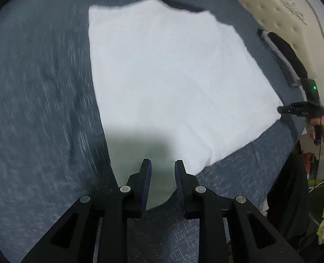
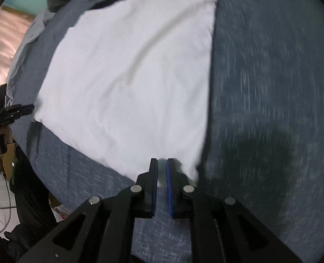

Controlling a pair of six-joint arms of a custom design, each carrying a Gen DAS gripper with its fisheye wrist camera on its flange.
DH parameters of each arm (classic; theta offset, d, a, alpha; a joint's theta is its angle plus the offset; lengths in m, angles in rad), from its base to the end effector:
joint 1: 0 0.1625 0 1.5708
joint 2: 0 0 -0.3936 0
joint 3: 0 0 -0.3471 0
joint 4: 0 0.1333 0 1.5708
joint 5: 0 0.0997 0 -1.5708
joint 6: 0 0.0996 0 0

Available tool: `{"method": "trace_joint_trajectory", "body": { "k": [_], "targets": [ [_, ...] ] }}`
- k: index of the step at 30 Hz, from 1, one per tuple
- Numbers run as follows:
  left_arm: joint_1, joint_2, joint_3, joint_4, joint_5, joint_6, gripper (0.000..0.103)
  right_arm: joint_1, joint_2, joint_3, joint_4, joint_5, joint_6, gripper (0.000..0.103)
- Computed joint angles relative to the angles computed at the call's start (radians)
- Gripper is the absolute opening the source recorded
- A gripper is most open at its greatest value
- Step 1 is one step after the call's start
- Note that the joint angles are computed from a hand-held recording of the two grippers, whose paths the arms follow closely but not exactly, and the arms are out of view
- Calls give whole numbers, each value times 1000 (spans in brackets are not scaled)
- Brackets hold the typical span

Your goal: Fold clothes

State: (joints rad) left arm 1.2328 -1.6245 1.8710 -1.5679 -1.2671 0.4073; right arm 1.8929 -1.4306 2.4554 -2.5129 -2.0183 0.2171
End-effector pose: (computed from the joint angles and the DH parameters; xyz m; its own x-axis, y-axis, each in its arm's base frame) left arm 0.0250 -0.4207 0.3541 -0.6768 0.7166 -0.1683 0.6420 0.6865 0.3414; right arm 0.1891 -0.2818 0.1579 -0.8920 -0.1082 0.4389 -0.1263 0.9919 -0.0122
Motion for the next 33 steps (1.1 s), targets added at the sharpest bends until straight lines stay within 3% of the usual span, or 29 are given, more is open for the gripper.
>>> {"method": "trace_joint_trajectory", "body": {
  "k": [4, 7, 10, 11, 12, 13, 19, 20, 23, 25, 33],
  "targets": [
    [27, 12, -16, 20, 3, -1, 24, -20, -43, 18, 46, 11, -25, 7],
    [24, 8, -30, 28, 1, 0, 24, -33, -98, 26, 15, 31, -31, 7],
    [23, 5, -42, 26, -7, 0, 27, -2, -245, 50, 76, 30, 29, 7],
    [23, 5, -45, 25, -7, -1, 28, 1, -262, 48, 83, 23, 39, 16],
    [23, 6, -48, 24, -8, -2, 32, 9, -269, 40, 102, 0, 51, 36],
    [24, 6, -48, 23, -6, -1, 33, 12, -272, 35, 119, -10, 52, 42],
    [31, 5, -34, 19, 3, 3, 33, 62, -278, 51, 226, -43, 32, 42],
    [32, 5, -31, 17, 3, 1, 33, 65, -267, 54, 225, -48, 21, 42],
    [33, 3, -19, 12, 9, -3, 33, 96, -215, 60, 207, -105, -9, 14],
    [32, 0, -16, 11, 10, -3, 33, 116, -191, 58, 214, -138, -22, 7],
    [33, -9, 3, 8, 14, 1, 33, 209, -199, 4, 372, -268, -36, 3]
  ]
}}
